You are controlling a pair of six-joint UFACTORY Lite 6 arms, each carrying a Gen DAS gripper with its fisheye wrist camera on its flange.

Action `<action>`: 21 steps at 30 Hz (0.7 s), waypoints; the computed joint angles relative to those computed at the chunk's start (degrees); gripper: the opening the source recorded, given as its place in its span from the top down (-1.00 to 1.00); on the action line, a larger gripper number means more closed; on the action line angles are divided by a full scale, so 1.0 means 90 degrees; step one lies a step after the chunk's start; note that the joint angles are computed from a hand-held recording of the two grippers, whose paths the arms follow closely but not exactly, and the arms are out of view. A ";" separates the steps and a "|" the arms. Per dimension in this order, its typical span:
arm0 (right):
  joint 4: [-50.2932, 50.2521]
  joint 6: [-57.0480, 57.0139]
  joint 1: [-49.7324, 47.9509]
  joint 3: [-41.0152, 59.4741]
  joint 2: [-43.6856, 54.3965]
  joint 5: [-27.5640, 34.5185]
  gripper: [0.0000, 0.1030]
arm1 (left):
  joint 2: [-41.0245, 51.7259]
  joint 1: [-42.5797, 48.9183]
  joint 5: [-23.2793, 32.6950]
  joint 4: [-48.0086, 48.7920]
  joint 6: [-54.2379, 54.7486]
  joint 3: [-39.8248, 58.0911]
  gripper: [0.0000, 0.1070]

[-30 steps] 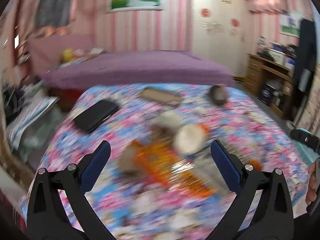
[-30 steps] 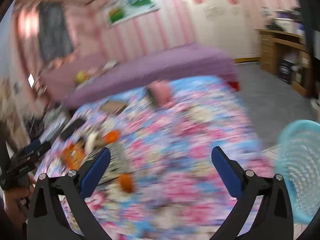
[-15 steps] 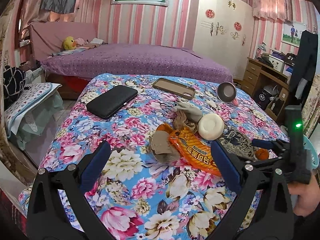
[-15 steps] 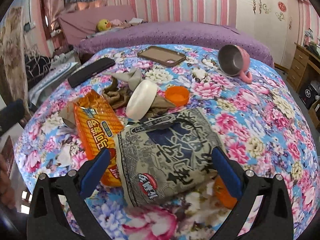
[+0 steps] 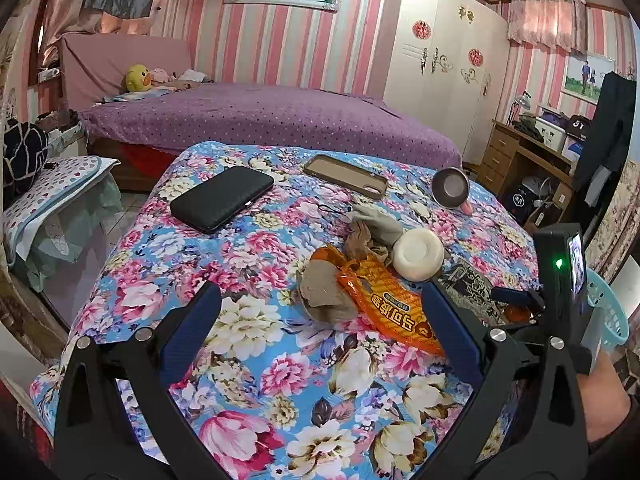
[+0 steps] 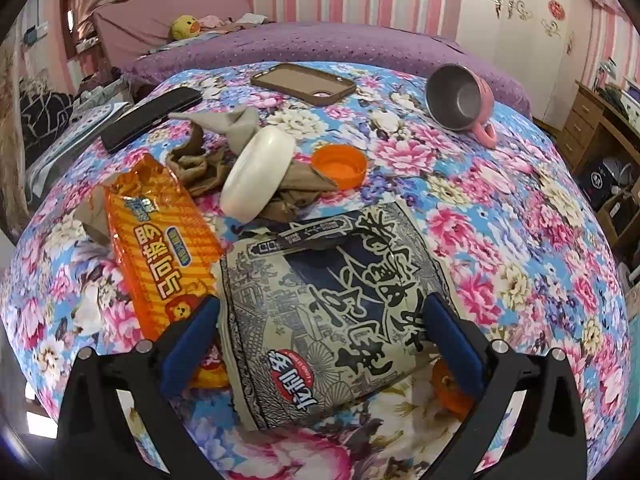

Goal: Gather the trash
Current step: 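Grasp the black-and-white printed snack bag with the right gripper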

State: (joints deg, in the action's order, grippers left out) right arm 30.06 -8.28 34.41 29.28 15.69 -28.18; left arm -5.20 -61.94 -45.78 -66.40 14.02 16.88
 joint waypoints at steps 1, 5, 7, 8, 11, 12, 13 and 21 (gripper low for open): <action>-0.0135 0.0128 -0.0059 -0.0045 -0.0072 0.0011 -0.55 | 0.0046 0.0007 0.0013 0.0023 -0.0015 0.0023 -0.81; -0.0552 0.0395 -0.0185 -0.0050 -0.0087 0.0097 -0.06 | 0.0387 0.0030 0.0120 0.0172 -0.0129 0.0226 -0.81; -0.1140 0.0856 -0.0343 -0.0170 -0.0238 0.0098 0.51 | 0.0655 0.0039 0.0222 0.0258 -0.0169 0.0414 -0.81; -0.1439 0.1085 -0.0432 -0.0246 -0.0362 0.0112 0.67 | 0.0762 0.0057 0.0283 0.0353 -0.0246 0.0479 -0.81; -0.1983 0.1500 -0.0581 -0.0500 -0.0683 0.0003 0.73 | 0.1102 0.0085 0.0445 0.0609 -0.0437 0.0723 -0.81; -0.2008 0.1475 -0.0588 -0.0679 -0.0934 -0.0103 0.75 | 0.1216 0.0079 0.0482 0.0678 -0.0482 0.0812 -0.81; -0.2104 0.1513 -0.0609 -0.0830 -0.1170 -0.0168 0.79 | 0.1324 0.0068 0.0510 0.0707 -0.0496 0.0899 -0.81; -0.2340 0.1444 -0.0928 -0.1905 -0.3064 -0.0236 0.82 | 0.2150 0.0081 0.0878 0.0913 -0.0608 0.1682 -0.81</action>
